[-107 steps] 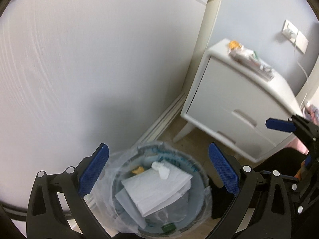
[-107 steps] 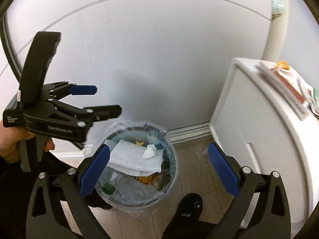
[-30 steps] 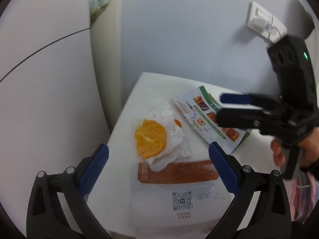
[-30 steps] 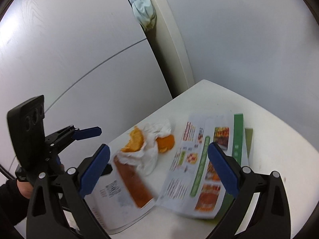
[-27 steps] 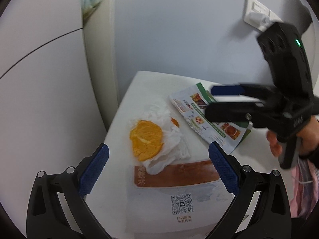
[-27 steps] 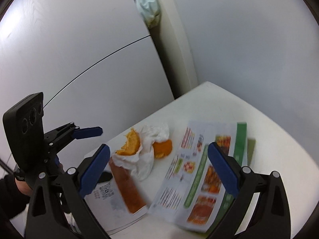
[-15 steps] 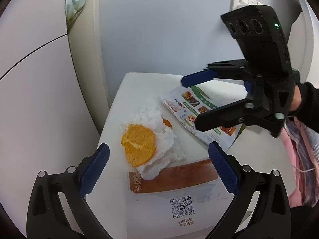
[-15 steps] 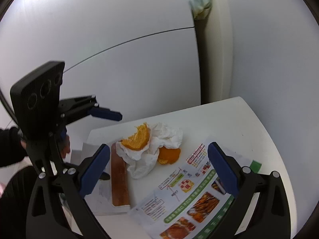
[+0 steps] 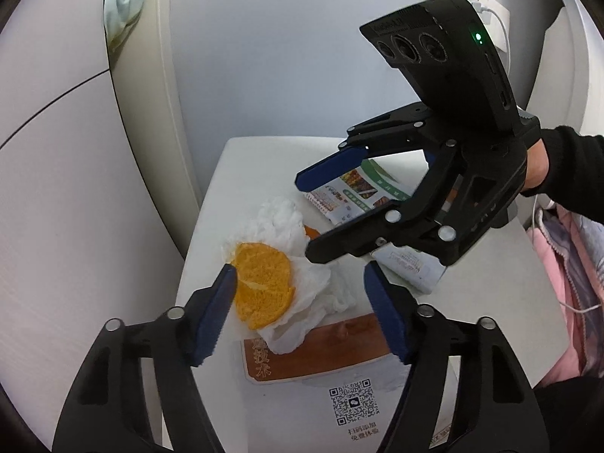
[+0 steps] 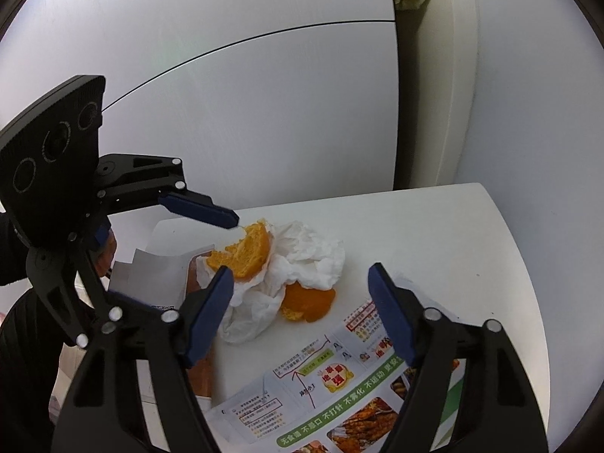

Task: Collect trash
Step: 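Close the left gripper on the tissue with orange peel while the right gripper grasps it too, then lift the tissue and orange peel with both grippers and carry them over the bin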

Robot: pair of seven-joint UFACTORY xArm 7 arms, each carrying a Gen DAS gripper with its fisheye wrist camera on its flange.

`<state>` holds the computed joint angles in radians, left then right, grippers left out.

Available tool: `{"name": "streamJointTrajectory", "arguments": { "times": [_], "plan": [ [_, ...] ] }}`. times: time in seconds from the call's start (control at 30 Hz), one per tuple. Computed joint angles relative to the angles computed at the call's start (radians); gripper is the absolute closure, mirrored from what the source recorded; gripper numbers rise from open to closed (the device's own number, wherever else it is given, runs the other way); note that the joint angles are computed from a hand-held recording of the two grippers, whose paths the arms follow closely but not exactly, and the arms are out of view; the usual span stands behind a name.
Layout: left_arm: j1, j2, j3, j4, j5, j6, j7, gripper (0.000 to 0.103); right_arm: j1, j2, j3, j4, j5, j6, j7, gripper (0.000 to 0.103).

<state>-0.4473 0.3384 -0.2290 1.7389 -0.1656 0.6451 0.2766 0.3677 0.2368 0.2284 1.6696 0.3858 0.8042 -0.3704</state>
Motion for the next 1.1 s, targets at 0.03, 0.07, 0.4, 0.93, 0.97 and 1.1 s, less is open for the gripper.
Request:
{"name": "streamJointTrajectory", "arguments": {
  "times": [0.03, 0.07, 0.4, 0.93, 0.97, 1.1],
  "plan": [
    [-0.001, -0.004, 0.001, -0.007, 0.003, -0.003, 0.000, 0.040, 0.000, 0.006, 0.002, 0.008, 0.003, 0.005, 0.000, 0.038],
    [0.000, -0.006, -0.001, -0.011, 0.000, 0.000, 0.004, 0.045, 0.003, 0.009, 0.001, 0.013, 0.000, 0.004, 0.004, 0.040],
    [0.003, -0.002, -0.002, -0.031, -0.005, 0.013, 0.008, 0.069, 0.009, 0.061, 0.001, 0.085, -0.021, 0.067, 0.035, 0.055],
    [0.005, 0.003, 0.002, -0.048, 0.003, -0.034, -0.015, 0.096, 0.025, 0.056, 0.007, 0.085, -0.028, 0.058, 0.064, 0.092],
    [0.006, -0.002, 0.000, -0.053, 0.002, -0.038, -0.014, 0.096, 0.026, 0.050, 0.007, 0.081, -0.030, 0.054, 0.065, 0.092],
    [0.001, -0.020, -0.001, -0.062, 0.002, -0.040, -0.027, 0.096, 0.030, 0.027, 0.007, 0.075, -0.030, 0.055, 0.079, 0.092]
  ]
}}
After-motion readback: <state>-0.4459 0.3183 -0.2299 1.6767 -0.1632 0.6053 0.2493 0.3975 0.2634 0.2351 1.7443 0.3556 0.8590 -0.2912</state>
